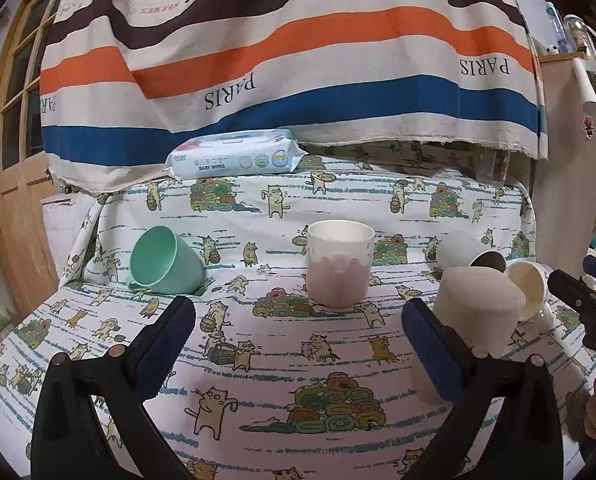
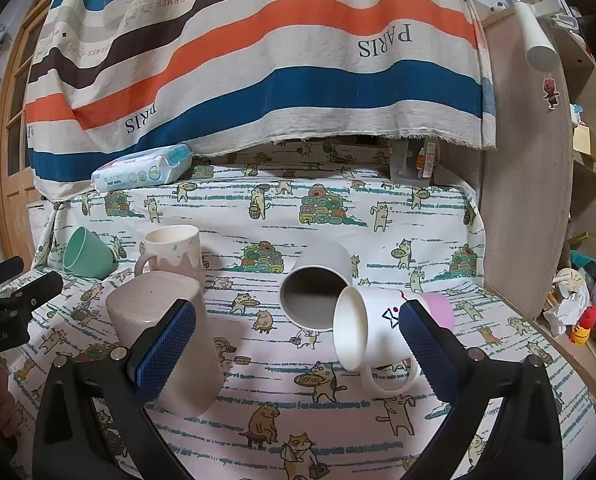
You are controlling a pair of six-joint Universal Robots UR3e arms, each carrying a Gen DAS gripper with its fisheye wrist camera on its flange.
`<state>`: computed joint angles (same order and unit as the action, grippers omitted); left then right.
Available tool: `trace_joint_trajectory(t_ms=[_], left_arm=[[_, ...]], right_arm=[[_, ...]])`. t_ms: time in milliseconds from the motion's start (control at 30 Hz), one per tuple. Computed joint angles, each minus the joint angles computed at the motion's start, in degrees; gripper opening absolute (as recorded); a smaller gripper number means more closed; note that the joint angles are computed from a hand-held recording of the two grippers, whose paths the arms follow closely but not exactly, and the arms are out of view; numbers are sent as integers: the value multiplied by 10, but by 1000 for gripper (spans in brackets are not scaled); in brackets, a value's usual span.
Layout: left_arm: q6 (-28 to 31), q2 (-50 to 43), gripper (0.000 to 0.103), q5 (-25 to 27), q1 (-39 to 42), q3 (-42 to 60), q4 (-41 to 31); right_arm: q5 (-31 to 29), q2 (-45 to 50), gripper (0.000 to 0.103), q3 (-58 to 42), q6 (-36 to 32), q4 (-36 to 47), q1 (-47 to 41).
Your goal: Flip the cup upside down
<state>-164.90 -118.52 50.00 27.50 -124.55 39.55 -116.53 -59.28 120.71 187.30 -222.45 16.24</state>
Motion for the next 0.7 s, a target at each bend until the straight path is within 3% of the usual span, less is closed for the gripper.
trace_joint_trajectory(t_ms=[700], left_arm=[[-1,-3,103,10,-9,3,0]], right_arm=[[3,-2,102,2,-1,0,-1]])
